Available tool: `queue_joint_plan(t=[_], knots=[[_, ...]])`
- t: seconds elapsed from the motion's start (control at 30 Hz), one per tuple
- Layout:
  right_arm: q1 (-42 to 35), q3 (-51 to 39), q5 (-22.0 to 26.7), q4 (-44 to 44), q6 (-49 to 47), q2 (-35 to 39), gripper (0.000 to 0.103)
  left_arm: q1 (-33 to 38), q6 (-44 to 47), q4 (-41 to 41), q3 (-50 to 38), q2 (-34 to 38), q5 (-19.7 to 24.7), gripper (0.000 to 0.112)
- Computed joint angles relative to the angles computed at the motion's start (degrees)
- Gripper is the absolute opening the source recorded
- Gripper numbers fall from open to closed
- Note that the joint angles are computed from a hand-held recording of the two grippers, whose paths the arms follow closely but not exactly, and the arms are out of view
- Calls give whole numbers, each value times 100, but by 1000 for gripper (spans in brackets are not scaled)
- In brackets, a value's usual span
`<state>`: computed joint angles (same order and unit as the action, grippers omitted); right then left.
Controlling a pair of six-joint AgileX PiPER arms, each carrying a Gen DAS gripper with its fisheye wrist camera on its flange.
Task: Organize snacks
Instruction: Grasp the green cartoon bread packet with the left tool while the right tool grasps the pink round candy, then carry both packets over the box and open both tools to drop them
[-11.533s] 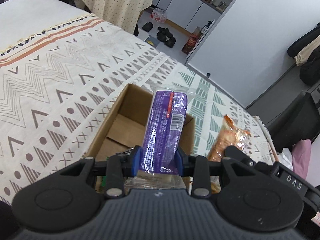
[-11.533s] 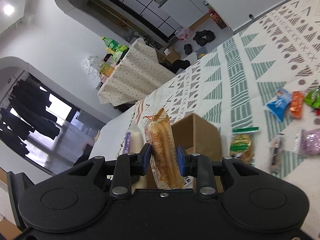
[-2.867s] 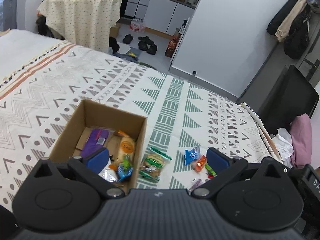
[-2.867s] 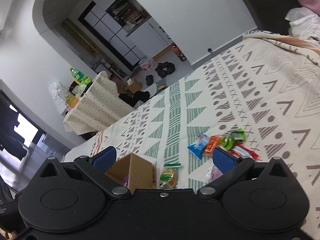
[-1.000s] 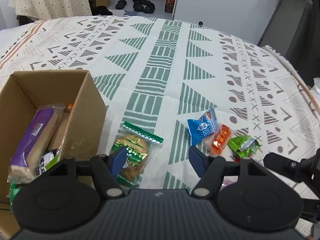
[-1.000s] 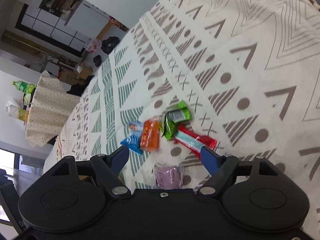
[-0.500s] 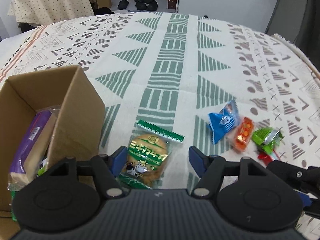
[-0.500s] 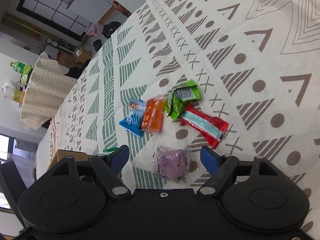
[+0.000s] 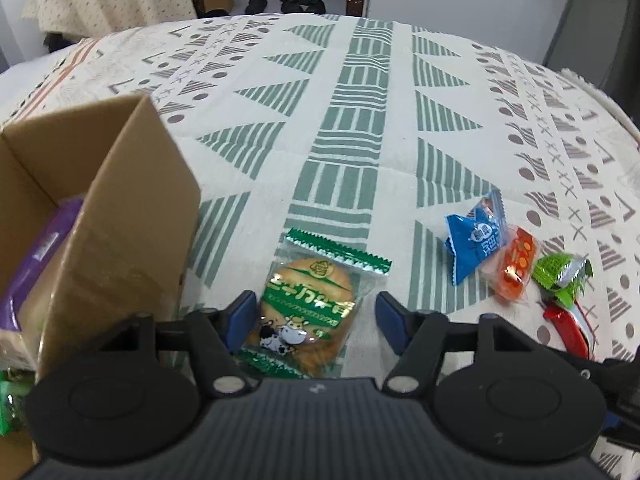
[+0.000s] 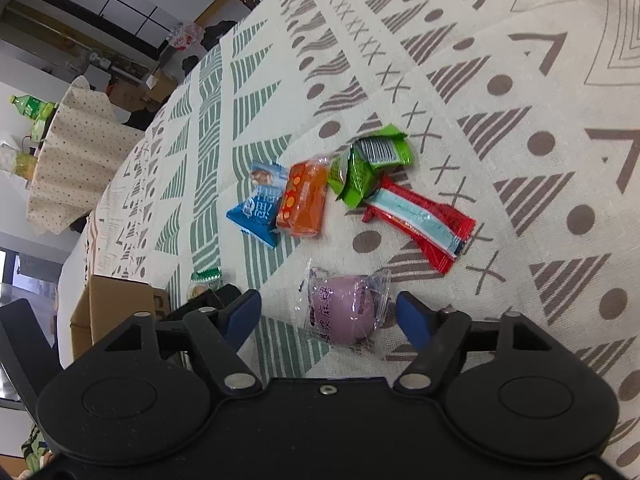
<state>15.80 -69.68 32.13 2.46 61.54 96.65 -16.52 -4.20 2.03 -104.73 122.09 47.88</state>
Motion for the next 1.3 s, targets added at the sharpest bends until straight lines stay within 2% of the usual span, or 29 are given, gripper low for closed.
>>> queue_joint_plan(t=[0.13, 0.2, 0.3, 1.0, 1.3], knots=[[3, 36, -35, -61, 62, 4, 57, 58, -18, -58, -75, -30, 143, 49], [27, -8, 74, -176, 105, 36, 36, 85, 0, -119, -68, -90, 201, 48], [-15, 52, 31, -103, 83, 1, 32, 157, 124, -342, 0, -232, 270, 47], [383, 54, -513, -1082, 822, -660, 29, 653, 877, -1459, 440, -1643, 453, 47], [812, -322, -705, -1706, 1212, -642, 29, 1292, 1019, -1671, -8, -1687, 737, 47]])
